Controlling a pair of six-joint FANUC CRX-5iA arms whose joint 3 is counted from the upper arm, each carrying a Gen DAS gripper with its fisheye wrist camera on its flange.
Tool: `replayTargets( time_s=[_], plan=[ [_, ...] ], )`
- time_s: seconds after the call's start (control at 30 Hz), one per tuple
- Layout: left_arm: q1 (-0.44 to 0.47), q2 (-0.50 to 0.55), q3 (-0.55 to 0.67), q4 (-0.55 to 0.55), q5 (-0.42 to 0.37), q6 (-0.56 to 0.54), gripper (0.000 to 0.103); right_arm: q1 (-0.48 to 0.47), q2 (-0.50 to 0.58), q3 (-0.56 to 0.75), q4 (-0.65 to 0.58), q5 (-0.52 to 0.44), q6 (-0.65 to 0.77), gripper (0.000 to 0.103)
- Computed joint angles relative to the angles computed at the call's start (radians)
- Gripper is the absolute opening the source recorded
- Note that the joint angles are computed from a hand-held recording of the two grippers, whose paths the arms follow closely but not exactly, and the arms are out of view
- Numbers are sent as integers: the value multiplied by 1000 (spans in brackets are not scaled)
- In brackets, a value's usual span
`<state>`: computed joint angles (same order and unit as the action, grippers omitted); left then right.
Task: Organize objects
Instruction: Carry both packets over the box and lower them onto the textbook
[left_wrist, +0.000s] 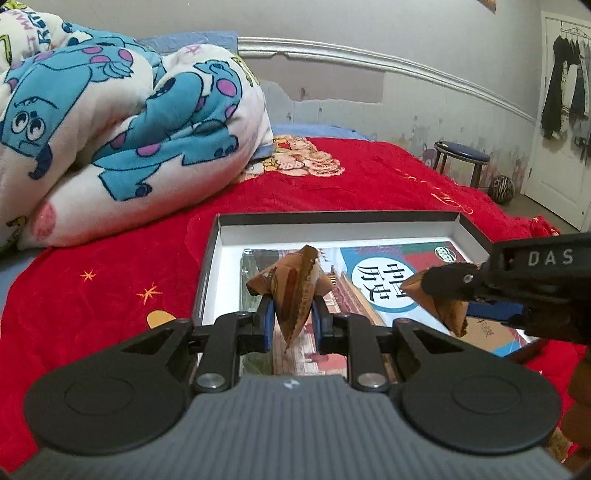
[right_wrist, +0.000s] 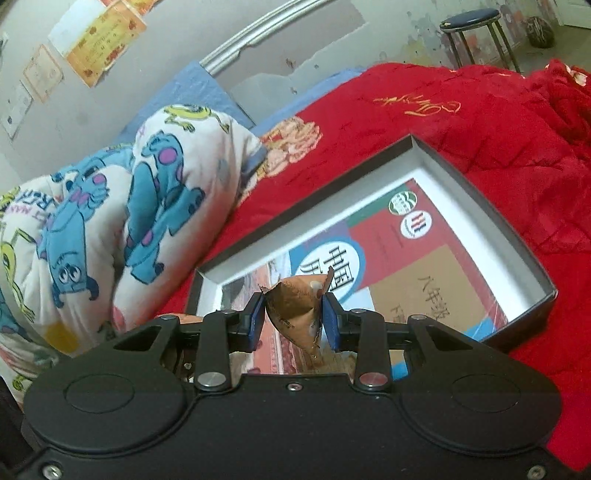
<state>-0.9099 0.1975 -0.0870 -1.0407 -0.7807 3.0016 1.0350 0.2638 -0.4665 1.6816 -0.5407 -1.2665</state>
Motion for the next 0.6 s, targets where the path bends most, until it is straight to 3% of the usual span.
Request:
replayTargets(
  time_s=[0.6],
  plan=[
    [50,37,10,104,14,-81,24,59,58,82,-224,8,272,32]
  ],
)
